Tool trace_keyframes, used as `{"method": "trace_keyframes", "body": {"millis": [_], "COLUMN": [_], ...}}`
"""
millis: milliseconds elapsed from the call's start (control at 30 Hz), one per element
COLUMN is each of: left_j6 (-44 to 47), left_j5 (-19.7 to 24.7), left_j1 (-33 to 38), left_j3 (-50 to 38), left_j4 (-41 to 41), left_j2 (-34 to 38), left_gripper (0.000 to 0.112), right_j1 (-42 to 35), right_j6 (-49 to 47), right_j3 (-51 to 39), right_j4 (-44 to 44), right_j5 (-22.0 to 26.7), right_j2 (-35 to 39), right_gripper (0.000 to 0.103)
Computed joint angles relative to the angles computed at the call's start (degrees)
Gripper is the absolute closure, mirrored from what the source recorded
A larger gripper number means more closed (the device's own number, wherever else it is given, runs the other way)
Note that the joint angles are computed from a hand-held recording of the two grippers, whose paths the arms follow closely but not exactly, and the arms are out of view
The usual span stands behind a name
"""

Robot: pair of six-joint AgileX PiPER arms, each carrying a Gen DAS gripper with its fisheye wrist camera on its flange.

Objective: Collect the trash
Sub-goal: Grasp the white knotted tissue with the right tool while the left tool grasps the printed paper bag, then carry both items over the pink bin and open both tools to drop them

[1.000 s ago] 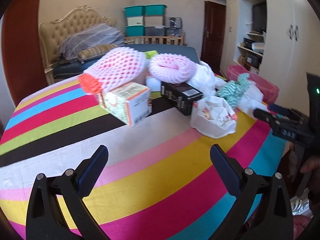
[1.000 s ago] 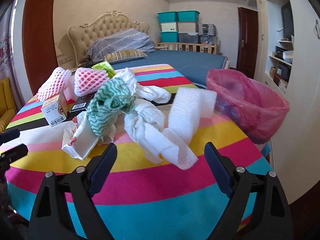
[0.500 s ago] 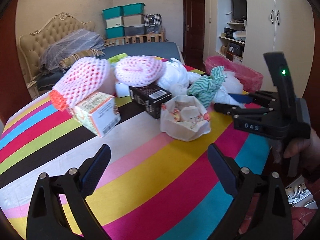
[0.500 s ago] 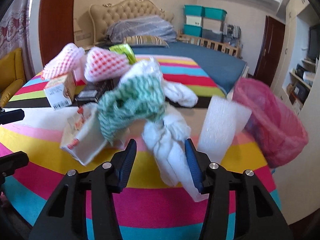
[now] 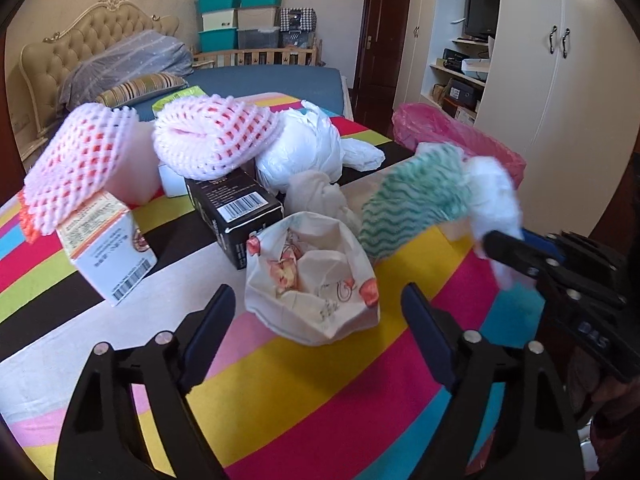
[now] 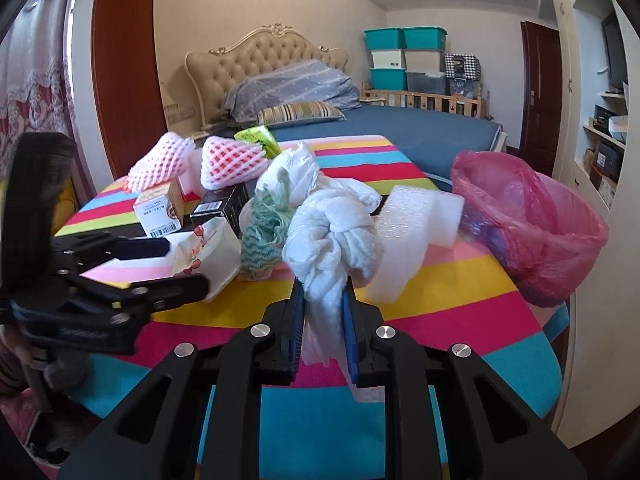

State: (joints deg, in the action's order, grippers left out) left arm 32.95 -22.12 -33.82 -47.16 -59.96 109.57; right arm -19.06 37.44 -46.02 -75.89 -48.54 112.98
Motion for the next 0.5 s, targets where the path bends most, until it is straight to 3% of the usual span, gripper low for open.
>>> {"method": "trace_keyframes", "body": {"millis": [100, 200, 500], "left_j6": [2.2, 2.0, 1.4], "left_j5": [1.4, 0.4, -9.4], "left_j1": [0.7, 0.1, -7.2], "left_j3": [-2.4, -2.1, 4.7], "left_j4": [-2.8, -2.8, -4.3], "left_j2": [1.4, 1.3, -3.7], "left_gripper": [0.046, 0.046, 0.046], "right_j1": [-2.2, -4.6, -5.9], "right_j6": [-1.8, -2.0, -1.4], "right_j3": [1.3, 1.1, 0.7], "right_j4": [1.6, 1.2, 0.7], "right_j5": [-2.4, -4.3, -4.7], "right_j2": [-1.0, -0.8, 1.0], "right_gripper": [0.085, 0.085, 0.085]}}
